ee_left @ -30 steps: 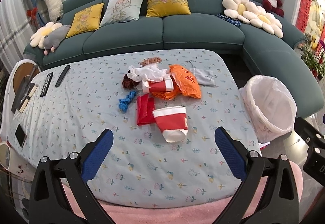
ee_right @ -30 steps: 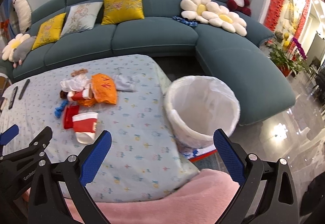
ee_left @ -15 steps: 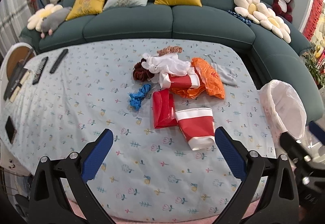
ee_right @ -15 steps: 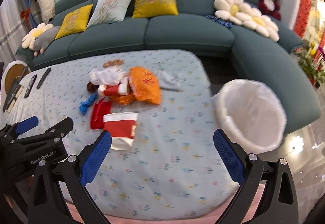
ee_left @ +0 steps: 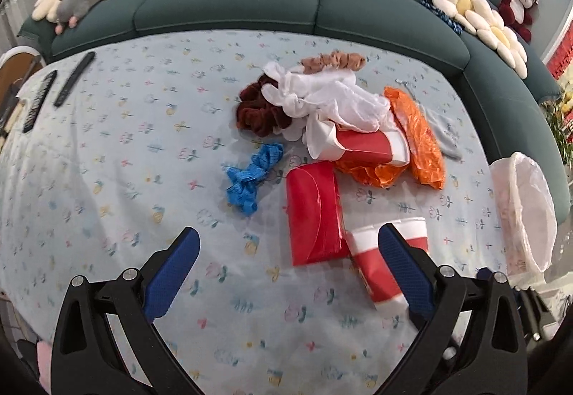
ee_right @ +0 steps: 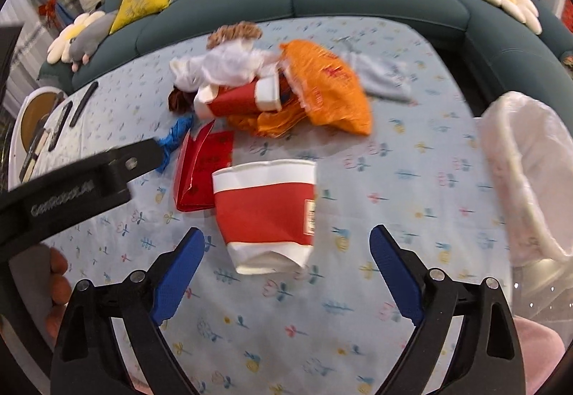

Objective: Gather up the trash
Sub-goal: 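Reach the right tool to the red-and-white paper cup and grasp it, then grasp the red envelope with the left tool while the right tool lifts the cup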

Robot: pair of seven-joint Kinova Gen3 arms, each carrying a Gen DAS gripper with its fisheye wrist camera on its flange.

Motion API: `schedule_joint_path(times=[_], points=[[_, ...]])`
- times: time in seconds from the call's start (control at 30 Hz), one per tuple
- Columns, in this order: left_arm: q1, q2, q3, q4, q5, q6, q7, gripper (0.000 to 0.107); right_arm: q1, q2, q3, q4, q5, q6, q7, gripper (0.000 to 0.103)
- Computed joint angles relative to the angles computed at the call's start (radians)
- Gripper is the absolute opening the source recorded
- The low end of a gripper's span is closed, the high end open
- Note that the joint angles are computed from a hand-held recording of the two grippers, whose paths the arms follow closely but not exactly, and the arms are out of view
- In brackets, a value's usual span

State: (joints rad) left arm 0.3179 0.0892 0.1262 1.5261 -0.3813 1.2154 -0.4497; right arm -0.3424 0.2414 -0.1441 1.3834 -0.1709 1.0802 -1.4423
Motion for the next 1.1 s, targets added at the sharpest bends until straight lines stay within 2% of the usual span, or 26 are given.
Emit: schedule_joint_path(times=[0.07,0.23,0.3,0.37,0.43,0.5,0.6,0.7,0.77,0.87,1.1], points=[[-0.021,0.012,-0.010,0.015,0.033,-0.037,-0.038,0.094,-0.009,0.021,-0.006,-0.007,-0.001,0.004,0.000,0.089],[-0.064,0.034,-0.032,0.044,0.119,-0.098,-0.105,0.085,-0.046,0.057,-0.005,-0.016,0.037,0.004,-0.026,0.088],[-0.075,0.034,-0.037,0.055,0.143,-0.118,-0.120,0.073,-0.051,0.078,-0.006,-0.030,0.041,0.019,-0.030,0.082],[-0.092,0.031,-0.042,0.071,0.182,-0.147,-0.146,0.063,-0.041,0.098,-0.009,-0.044,0.025,0.038,-0.019,0.070],[-0.098,0.030,-0.045,0.077,0.192,-0.155,-0.152,0.056,-0.033,0.101,-0.009,-0.043,0.015,0.038,-0.010,0.070],[-0.105,0.026,-0.045,0.084,0.207,-0.167,-0.165,0.035,-0.026,0.096,-0.011,-0.041,0.007,0.037,0.006,0.069],[-0.113,0.020,-0.045,0.085,0.231,-0.170,-0.183,0.022,-0.013,0.083,-0.009,-0.036,-0.004,0.041,0.024,0.069],[-0.097,0.014,-0.037,0.078,0.209,-0.160,-0.161,0.011,0.005,0.069,-0.003,-0.033,-0.016,0.042,0.034,0.069],[-0.086,0.015,-0.030,0.062,0.203,-0.150,-0.142,0.005,0.012,0.060,0.000,-0.034,-0.020,0.043,0.039,0.069],[-0.064,0.016,-0.021,0.032,0.176,-0.127,-0.115,0.004,0.029,0.043,0.005,-0.040,-0.030,0.043,0.049,0.069],[0.003,0.038,0.003,-0.099,0.106,-0.046,-0.063,0.003,0.097,-0.008,0.029,-0.080,-0.065,0.059,0.081,0.069]])
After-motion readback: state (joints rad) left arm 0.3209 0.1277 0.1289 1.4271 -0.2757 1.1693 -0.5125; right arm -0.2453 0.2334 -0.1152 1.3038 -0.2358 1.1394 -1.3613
